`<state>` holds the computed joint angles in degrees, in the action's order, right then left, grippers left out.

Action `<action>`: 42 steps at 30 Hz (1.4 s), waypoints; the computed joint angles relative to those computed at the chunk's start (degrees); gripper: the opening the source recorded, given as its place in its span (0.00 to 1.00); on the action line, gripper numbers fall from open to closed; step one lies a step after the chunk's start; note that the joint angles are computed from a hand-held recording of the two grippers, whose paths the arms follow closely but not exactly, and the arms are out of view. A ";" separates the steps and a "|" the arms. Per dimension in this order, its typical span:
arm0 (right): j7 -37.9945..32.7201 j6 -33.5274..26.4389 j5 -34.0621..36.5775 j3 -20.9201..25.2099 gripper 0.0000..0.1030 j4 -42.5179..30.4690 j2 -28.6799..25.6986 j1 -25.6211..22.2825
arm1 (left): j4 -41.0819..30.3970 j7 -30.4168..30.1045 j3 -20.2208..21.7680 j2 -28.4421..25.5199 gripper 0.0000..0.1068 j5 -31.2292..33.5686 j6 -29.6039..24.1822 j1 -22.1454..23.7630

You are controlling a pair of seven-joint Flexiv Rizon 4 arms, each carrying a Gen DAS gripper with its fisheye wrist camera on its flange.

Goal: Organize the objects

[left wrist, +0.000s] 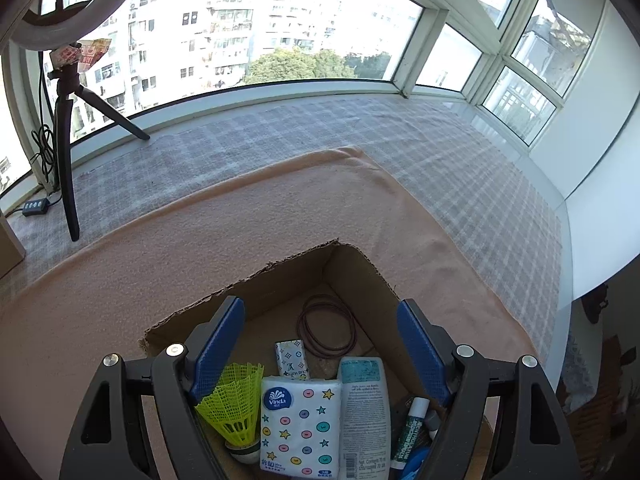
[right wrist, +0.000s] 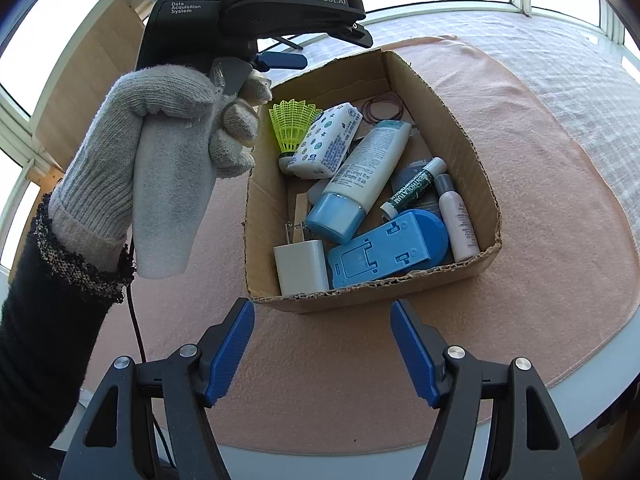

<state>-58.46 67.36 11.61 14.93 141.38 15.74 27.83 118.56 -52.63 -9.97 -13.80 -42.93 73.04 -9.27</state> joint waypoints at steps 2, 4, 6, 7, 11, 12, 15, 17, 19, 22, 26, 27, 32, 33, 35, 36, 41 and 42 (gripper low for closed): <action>0.31 -0.06 -0.24 0.29 0.65 -0.14 -0.04 0.12 | 0.72 0.26 0.24 0.91 0.76 0.09 0.40 -0.04; 0.56 0.09 -0.46 0.53 0.65 -0.34 -0.29 0.34 | 1.64 0.72 0.70 2.01 0.76 0.08 0.76 0.00; 0.84 0.19 -0.66 0.78 0.65 -0.53 -0.46 0.60 | 2.69 0.85 1.52 3.20 0.76 0.61 1.14 -0.01; 0.99 0.28 -0.76 0.90 0.65 -0.67 -0.61 0.75 | 3.27 0.84 2.00 3.86 0.76 0.87 1.18 0.06; 1.93 0.68 -1.70 1.65 0.65 -1.42 -1.49 1.36 | 6.32 2.34 3.95 7.33 0.76 -0.31 0.94 0.65; 2.26 0.79 -2.07 1.90 0.65 -1.62 -1.71 1.52 | 7.06 2.60 4.56 8.17 0.76 -0.63 0.84 0.76; 3.53 1.27 -3.45 2.66 0.65 -2.24 -2.58 1.93 | 9.38 3.78 6.65 10.93 0.76 -1.72 0.53 1.20; 4.37 1.47 -4.43 3.06 0.65 -2.67 -2.96 2.18 | 11.29 4.72 8.20 13.06 0.76 -2.33 0.39 1.46; 5.37 1.78 -5.68 3.46 0.65 -3.22 -3.51 2.36 | 12.87 5.37 9.87 15.08 0.76 -1.96 -0.02 1.88; 7.33 2.55 -8.02 4.10 0.65 -4.11 -4.53 2.52 | 15.22 6.13 12.40 18.41 0.76 -0.83 -0.54 2.77; 9.80 3.68 -11.13 4.73 0.65 -5.48 -6.26 2.92 | 17.82 6.91 15.94 22.71 0.76 1.06 -1.98 4.67; 10.47 3.93 -11.95 4.89 0.65 -5.89 -6.77 3.04 | 18.39 7.08 16.79 23.78 0.77 1.63 -2.49 5.26; 13.70 5.10 -16.20 5.70 0.65 -7.80 -9.11 3.87 | 21.05 7.15 20.51 29.48 0.77 6.64 -5.31 9.21; 14.43 5.32 -17.25 5.88 0.65 -8.13 -9.48 4.03 | 21.75 7.03 21.09 30.68 0.77 8.10 -5.57 10.12; 16.29 5.82 -19.86 6.22 0.65 -8.79 -10.38 4.28 | 23.17 6.84 22.34 33.17 0.77 10.71 -6.23 11.83; 17.09 6.04 -21.02 6.29 0.65 -9.13 -10.81 4.44 | 23.91 6.89 23.07 34.36 0.77 11.60 -6.58 12.55; 20.50 6.80 -25.90 6.53 0.66 -10.81 -13.10 5.64 | 26.69 7.63 26.62 39.62 0.77 15.77 -10.08 16.91; 21.33 6.82 -27.12 6.51 0.67 -11.09 -13.49 5.84 | 26.96 7.86 27.36 40.53 0.77 16.33 -11.23 17.81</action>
